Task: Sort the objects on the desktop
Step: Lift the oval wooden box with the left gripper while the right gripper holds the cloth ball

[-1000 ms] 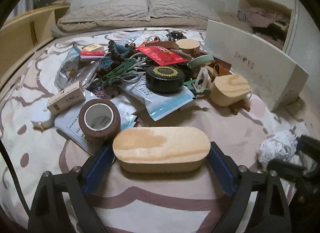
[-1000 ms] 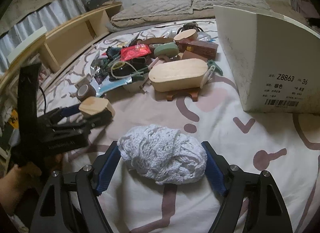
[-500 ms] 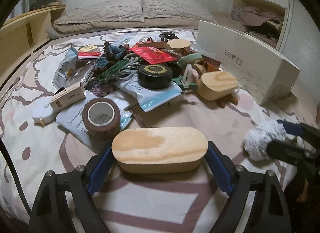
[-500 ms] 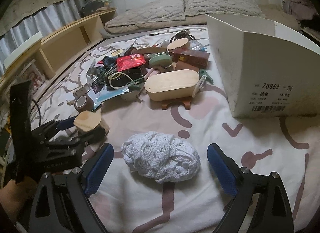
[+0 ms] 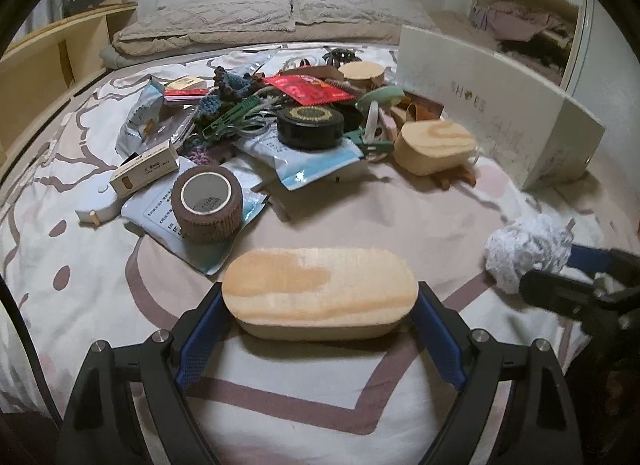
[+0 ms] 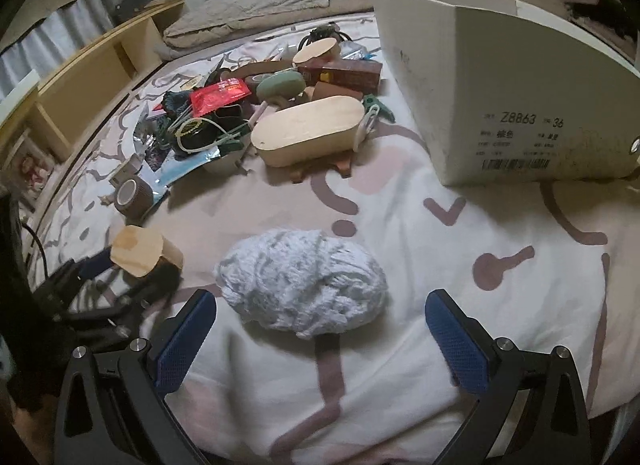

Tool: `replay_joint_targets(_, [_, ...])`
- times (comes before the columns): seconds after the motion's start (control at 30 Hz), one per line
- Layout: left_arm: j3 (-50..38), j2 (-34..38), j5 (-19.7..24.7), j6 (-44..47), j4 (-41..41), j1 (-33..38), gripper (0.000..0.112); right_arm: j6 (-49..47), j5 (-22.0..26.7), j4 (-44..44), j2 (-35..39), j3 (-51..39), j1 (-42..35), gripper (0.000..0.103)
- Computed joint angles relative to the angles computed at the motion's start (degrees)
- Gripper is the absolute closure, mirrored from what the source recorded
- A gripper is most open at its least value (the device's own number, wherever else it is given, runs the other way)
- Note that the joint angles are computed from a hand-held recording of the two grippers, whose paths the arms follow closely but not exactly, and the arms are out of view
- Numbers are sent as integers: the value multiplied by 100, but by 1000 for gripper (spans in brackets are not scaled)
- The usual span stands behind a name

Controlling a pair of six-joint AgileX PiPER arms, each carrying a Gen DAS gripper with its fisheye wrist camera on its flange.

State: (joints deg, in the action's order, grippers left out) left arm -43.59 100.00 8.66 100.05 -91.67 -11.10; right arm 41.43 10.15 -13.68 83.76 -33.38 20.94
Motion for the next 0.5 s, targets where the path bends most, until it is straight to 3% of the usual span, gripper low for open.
replay_joint_targets(0.1, [-23,25,-100,-537,522,-37,22,-579,136,612,76,-198,-3,0])
replay_joint_targets(0.2, [-123,47,89,-1626,1526,85,19,186,413,-151,204,-456,140,0])
replay_joint_targets(0.43, [-254,84,218,-2403,2176,134,18,995,984,-826,534,-857,325,0])
replay_joint_targets(0.5, [-301,105,243,-2637,2378,137,18,978,953,-852,558,-841,305,0])
